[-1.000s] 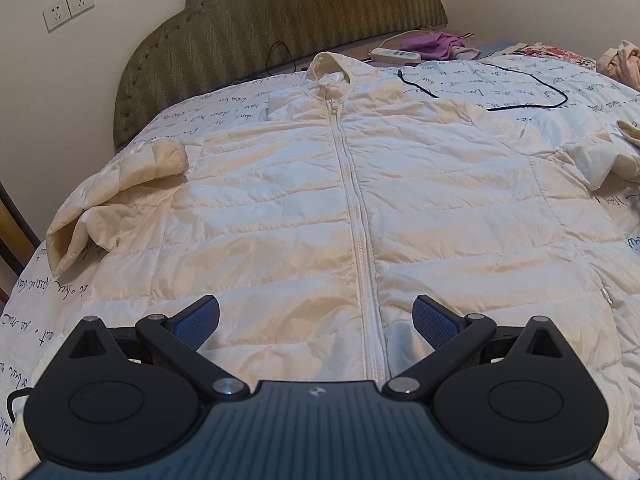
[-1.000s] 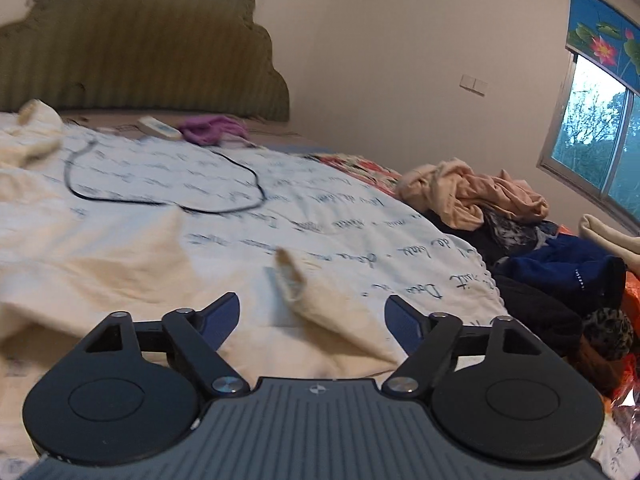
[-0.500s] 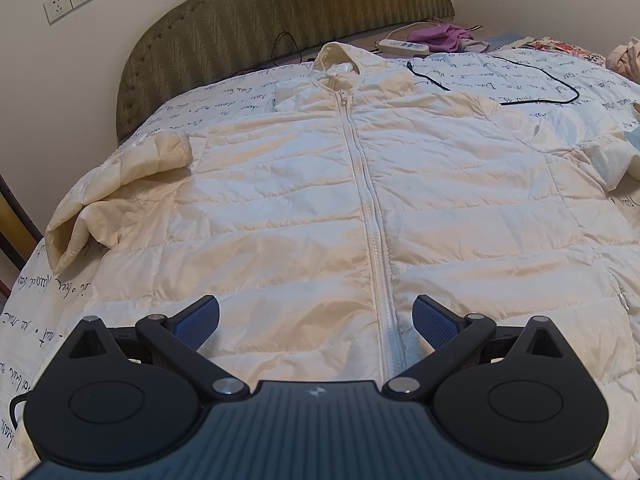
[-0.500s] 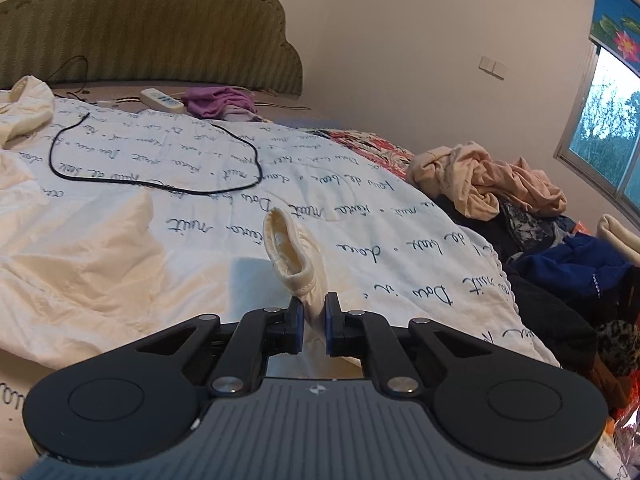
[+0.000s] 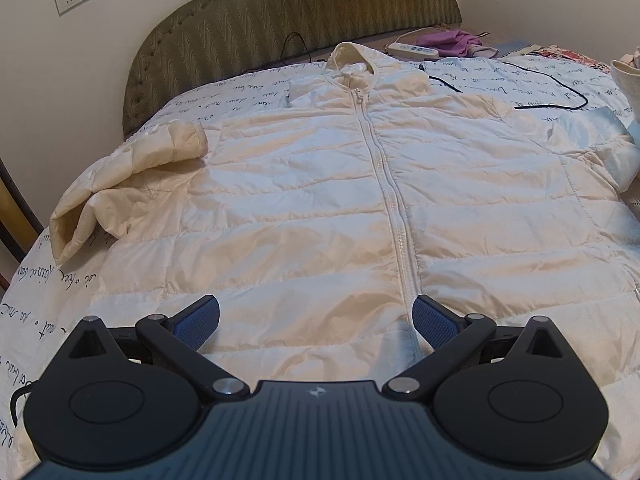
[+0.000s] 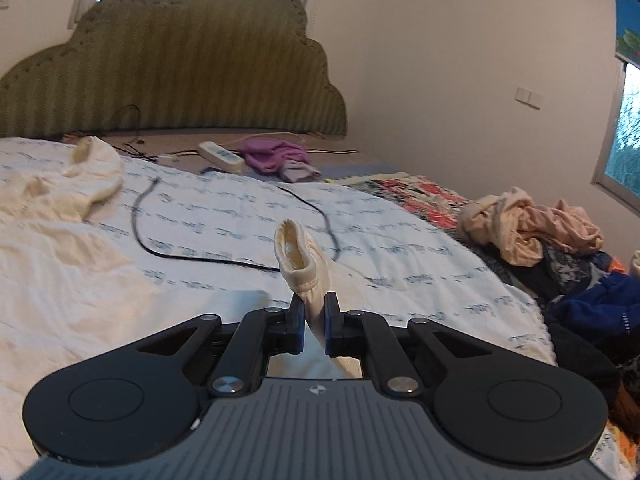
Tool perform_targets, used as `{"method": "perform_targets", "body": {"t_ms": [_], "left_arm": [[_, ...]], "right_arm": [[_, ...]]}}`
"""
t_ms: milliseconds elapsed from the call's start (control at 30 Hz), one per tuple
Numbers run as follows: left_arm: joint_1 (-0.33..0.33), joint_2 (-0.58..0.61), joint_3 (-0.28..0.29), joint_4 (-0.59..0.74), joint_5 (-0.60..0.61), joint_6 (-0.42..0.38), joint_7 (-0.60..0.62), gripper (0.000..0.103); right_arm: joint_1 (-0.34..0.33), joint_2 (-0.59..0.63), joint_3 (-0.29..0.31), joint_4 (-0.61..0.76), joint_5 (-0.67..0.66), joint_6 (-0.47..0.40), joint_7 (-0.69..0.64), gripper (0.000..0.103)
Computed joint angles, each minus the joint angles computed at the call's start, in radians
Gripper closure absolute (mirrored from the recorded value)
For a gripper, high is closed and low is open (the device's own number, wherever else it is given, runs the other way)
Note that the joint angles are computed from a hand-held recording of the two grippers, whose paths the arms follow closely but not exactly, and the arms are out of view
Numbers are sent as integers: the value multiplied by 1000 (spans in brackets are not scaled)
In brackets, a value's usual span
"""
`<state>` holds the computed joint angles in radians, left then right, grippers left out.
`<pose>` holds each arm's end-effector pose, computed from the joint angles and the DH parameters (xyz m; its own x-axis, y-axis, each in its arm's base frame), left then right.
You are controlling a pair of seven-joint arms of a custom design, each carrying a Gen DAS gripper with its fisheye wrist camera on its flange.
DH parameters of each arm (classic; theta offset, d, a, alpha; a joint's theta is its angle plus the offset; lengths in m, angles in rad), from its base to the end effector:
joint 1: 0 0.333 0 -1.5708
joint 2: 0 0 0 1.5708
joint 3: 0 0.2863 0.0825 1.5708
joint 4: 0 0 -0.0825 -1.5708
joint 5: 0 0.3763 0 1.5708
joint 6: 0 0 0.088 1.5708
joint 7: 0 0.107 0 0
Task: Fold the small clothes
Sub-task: 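Carry the held cuff across the jacket body toward the other sleeve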
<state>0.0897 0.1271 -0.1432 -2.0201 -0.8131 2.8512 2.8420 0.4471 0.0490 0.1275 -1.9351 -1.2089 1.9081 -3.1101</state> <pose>0.6070 0.0090 0.4320 -0.5001 -0.8463 -0.1835 -0.5304 0.4669 -0.7076 0.5175 0.2539 0.4683 -0.6118 -0.7530 0.2424 -0.4913 0.1216 -0.8625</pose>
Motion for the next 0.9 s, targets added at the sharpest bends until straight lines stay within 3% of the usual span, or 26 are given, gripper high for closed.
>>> {"method": "perform_targets", "body": {"t_ms": [400, 900], "left_arm": [[27, 34, 0, 33, -38, -1, 32, 0], [58, 50, -3, 53, -48, -31, 29, 0]], "right_arm": [[9, 160, -49, 200, 101, 325, 38, 93], [102, 424, -154, 537, 193, 542, 5, 91]]}}
